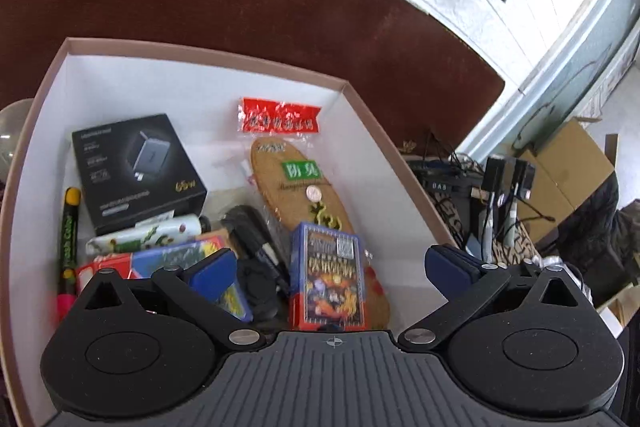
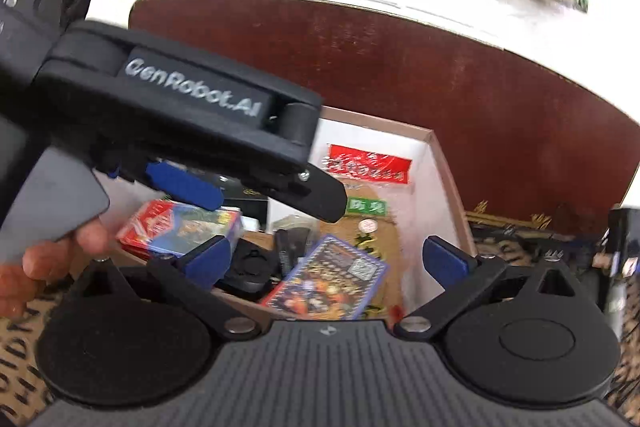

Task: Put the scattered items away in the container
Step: 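Return the left gripper to the table clutter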

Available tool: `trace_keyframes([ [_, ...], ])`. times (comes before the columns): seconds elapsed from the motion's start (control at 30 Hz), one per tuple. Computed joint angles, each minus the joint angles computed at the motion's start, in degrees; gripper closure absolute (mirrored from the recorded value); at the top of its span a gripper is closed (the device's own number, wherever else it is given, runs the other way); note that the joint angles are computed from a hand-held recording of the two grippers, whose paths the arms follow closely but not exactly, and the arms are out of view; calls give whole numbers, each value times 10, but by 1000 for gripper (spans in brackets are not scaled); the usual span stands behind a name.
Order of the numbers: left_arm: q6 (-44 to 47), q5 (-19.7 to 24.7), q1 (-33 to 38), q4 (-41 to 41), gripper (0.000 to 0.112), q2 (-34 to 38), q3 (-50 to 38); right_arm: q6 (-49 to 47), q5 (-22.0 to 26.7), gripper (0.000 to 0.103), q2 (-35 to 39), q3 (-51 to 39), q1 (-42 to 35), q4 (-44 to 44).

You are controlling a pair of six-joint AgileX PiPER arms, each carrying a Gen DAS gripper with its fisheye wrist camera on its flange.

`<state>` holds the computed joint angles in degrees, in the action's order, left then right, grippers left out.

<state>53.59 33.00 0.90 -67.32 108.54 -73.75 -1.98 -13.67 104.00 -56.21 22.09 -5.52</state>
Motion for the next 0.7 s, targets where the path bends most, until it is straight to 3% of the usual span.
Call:
trace_keyframes([
  [0.1, 40, -12, -1, -16, 9, -25, 34, 45, 9, 1, -7, 4, 5, -16],
  [0.2, 102, -19, 4, -61, 9, -67, 89, -45, 34, 1, -17, -5, 23, 87],
  [0.4, 218, -10, 32, -152, 9, -173, 222, -29, -11, 0, -93, 78, 57, 82],
  [0.57, 309, 35, 103, -225, 9, -281, 353, -193, -59, 0, -164, 154, 148, 255],
  [0.7, 347, 111, 225, -223, 9, -349, 451, -327, -97, 0, -202, 196, 250, 407],
])
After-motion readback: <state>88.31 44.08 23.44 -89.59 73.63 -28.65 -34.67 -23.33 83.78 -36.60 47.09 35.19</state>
